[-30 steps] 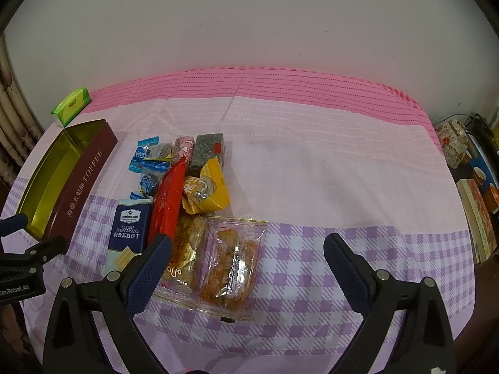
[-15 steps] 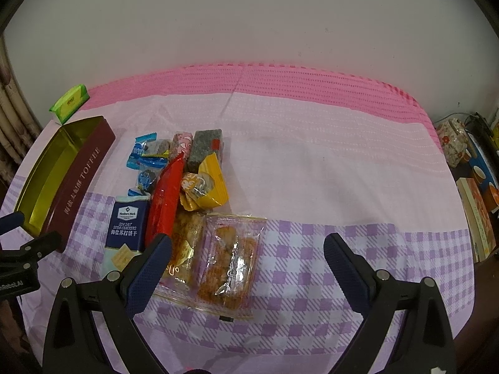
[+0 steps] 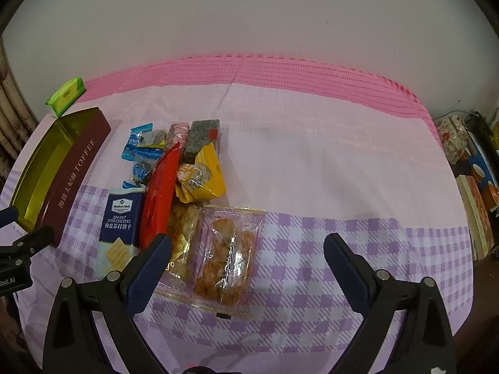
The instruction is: Organize snacks
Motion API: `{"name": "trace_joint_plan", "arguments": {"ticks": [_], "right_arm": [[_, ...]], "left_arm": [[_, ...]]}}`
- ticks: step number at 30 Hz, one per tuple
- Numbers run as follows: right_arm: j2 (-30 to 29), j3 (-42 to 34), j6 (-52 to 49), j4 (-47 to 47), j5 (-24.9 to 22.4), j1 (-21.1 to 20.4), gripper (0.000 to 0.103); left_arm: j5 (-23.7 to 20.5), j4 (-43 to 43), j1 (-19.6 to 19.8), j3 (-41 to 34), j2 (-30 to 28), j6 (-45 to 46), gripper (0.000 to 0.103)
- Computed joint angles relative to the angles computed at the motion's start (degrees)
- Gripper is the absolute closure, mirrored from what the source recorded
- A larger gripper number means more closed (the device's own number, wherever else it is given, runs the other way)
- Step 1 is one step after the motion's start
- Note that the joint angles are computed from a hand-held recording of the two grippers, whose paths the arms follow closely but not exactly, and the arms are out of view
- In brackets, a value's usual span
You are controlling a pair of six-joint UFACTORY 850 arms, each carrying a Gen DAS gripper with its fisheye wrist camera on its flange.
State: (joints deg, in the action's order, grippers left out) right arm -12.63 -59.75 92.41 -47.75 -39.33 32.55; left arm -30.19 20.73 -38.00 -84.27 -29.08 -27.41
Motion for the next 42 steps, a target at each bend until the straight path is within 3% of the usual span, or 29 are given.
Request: {"name": "trace_joint_plan", "arguments": {"ticks": [42], "right_arm": [[-3.25,-0.93,-1.89,4.02,-0.60,-0.73,0.008]], "left_arm": [[-0.35,-1.00,-0.22,-1.14,-1.03,1.10,0.005]]}}
